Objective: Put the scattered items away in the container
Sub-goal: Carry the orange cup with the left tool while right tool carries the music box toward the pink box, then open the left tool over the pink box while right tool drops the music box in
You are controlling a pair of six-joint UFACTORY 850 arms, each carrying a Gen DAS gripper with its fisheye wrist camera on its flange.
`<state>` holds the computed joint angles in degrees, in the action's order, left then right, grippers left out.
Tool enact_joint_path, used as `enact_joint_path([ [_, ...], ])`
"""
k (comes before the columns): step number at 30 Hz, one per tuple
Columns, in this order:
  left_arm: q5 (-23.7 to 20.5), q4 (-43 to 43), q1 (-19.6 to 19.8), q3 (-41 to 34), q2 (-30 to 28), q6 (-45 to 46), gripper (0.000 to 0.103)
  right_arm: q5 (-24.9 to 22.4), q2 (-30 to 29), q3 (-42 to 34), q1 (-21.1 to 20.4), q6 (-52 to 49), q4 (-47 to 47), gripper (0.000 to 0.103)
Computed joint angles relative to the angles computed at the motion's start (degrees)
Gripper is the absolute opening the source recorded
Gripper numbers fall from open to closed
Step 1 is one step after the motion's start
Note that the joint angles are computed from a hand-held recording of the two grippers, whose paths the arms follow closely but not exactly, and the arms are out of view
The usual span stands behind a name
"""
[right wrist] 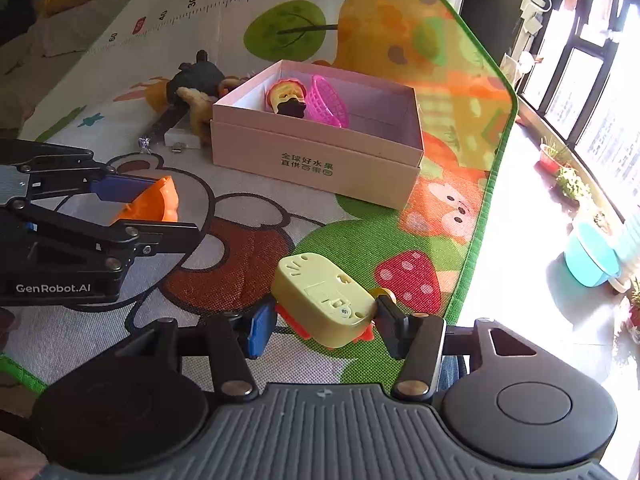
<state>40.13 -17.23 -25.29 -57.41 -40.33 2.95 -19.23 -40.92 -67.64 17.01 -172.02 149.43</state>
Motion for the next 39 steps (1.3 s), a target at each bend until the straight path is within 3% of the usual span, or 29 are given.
enact_joint_path([
  [14, -7.98, -5.93, 0.63, -2.66, 1.60, 9.99, 0.051, -10.29, 0.44, -0.23, -0.75, 3.13, -9.91, 0.054],
  [22, -10.87, -12.77, 0.31, -4.50, 0.43, 16.71, 0.051, -11.30, -2.36, -2.60, -0.72, 4.85, -10.76, 0.054],
  [28, -12.50, -17.99, 0.01, -5.55, -0.58, 21.49, 0.051, -12.21, -3.09, -3.98, -2.11, 13.51, -19.29, 0.054],
  [34, -11.00, -15.51, 0.25, -7.20, 0.09, 19.98, 0.051, -16.34, -3.03, -9.00, -4.11, 20.20, -24.79, 0.054],
  [39, -6.54, -16.26, 1.27, -12.33, -1.56, 24.04, 0.051, -16.38, -7.88, -22.00, -3.80, 25.62, -26.08, 0.054],
])
